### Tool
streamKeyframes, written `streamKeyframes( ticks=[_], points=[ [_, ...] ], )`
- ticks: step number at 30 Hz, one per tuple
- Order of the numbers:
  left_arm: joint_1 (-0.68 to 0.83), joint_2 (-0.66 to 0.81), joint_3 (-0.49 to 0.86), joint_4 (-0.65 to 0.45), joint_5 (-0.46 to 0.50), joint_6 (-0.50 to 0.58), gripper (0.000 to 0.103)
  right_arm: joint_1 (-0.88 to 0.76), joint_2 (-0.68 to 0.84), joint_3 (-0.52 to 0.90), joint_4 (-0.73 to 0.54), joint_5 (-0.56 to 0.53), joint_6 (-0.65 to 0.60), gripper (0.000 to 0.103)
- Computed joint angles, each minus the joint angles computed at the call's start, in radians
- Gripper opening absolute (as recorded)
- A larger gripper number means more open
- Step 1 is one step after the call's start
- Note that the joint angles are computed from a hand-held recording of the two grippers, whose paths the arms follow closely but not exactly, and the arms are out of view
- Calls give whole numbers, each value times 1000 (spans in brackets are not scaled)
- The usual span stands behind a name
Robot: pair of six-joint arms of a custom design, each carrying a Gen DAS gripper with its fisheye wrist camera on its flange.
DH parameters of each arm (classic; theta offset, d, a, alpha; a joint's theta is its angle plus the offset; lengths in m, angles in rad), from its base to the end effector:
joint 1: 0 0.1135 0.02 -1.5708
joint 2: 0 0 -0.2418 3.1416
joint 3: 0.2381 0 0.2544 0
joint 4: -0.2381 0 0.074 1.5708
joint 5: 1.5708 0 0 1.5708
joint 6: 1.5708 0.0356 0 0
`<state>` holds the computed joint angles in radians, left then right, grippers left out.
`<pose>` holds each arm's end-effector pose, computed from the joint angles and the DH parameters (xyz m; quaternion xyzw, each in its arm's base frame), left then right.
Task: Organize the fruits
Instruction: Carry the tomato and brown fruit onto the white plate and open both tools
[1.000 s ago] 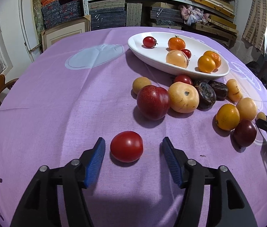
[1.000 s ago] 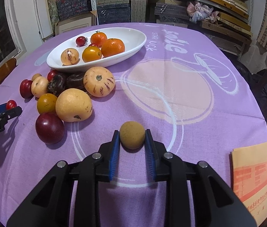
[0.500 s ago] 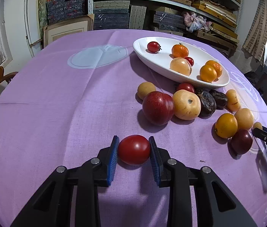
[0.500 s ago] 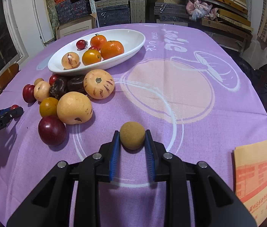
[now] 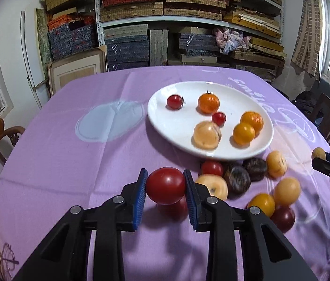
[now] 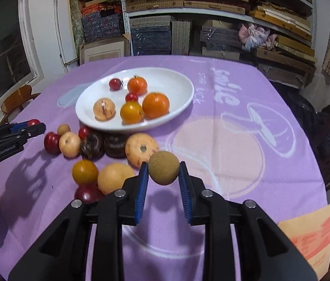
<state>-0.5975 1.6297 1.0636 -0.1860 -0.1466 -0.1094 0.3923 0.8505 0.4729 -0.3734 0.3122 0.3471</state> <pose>0.2963 -0.1953 0.1983 0.1928 0.8948 -0.0744 0.3957 0.1809 0.0630 0.1863 0.0415 0.9072 0.0093 0.4186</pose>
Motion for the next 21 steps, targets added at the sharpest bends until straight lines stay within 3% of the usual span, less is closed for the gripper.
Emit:
streamKeyframes(
  ticks=[6, 13, 16, 21],
  points=[
    [4, 275, 370, -106, 22, -13, 31, -124, 361, 260, 118, -94, -97, 25],
    [46, 607, 797, -311, 61, -31, 31, -250, 747, 537, 174, -196, -139, 25],
    [51, 674, 888, -345, 65, -18, 31, -277, 867, 630, 164, -217, -153, 25],
    [52, 666, 880, -318, 66, -9, 34, -293, 964, 697, 173, -243, -147, 26]
  ],
)
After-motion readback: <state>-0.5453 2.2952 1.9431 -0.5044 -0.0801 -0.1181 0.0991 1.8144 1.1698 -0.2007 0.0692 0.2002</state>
